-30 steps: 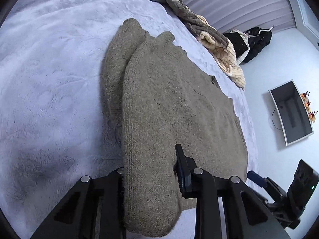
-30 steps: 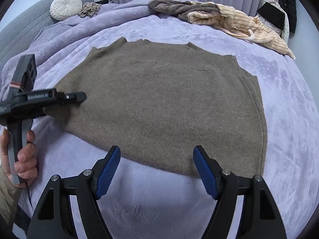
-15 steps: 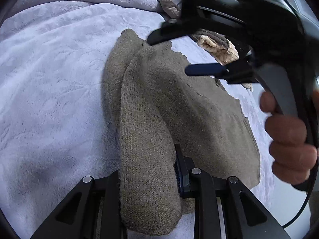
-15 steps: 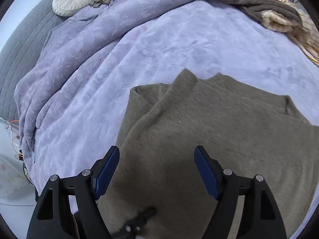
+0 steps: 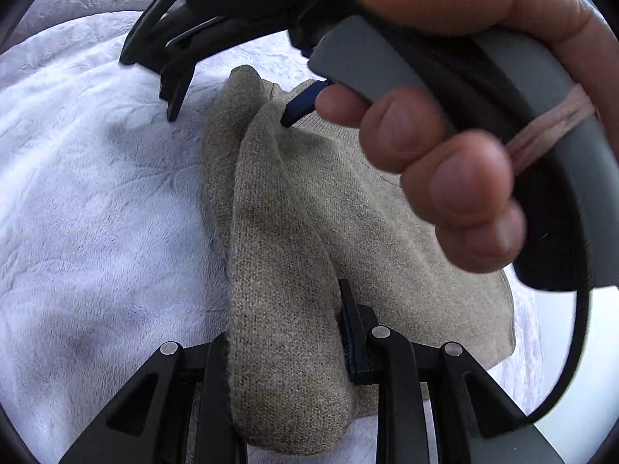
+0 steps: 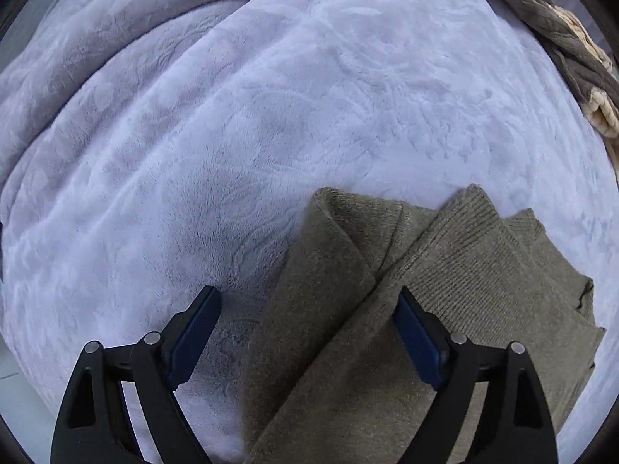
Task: Fold small clothes
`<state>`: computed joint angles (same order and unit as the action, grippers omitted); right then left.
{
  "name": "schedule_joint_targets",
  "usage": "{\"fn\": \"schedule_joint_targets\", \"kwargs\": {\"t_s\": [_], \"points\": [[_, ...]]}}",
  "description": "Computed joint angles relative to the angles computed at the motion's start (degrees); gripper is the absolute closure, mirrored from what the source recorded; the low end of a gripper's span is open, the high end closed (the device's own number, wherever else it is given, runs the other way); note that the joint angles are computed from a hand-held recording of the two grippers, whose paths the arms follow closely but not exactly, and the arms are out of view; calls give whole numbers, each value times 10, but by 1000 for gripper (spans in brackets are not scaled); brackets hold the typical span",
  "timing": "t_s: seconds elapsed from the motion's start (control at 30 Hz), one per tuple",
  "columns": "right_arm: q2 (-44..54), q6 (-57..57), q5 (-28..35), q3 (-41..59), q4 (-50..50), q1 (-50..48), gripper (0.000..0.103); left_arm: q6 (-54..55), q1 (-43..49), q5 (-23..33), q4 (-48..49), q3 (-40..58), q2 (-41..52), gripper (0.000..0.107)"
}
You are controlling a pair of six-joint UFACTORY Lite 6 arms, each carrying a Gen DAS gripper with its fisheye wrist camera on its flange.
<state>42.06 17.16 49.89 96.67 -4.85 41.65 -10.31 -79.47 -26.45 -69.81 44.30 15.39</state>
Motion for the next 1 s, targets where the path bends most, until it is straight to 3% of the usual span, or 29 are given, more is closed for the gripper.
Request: {"fn": "schedule_joint_targets", "kwargs": {"t_s": [0.07,0.1,0.13,0.17,0.23,0.47,0.67,0.87,1.0], "points": [[3,43,4,-6,-74,25,42,27,-3,2,-29,10,3,80],[-1,57,4,-14,-93,28,49,29,-3,3,-32,12,3,80],[-9,66,-3,-28,-102,27,62,38,-5,4,-41,16,4,80],[-22,64,-12,-42,-100,20,71,49,-5,5,-51,24,8,80],[-60,35,-39,-79,-59,-7,78,102,-9,5,-101,38,10,80],[-189,-88,-108,-201,51,-69,81,311,-24,-7,-295,110,26,83],[-250,-190,-117,-237,137,-119,82,543,-23,-49,-488,204,51,84],[-294,-243,-115,-263,185,-141,82,699,-24,-111,-609,306,95,84],[-319,-279,-109,-274,219,-157,82,744,-26,-142,-646,351,111,85]]}}
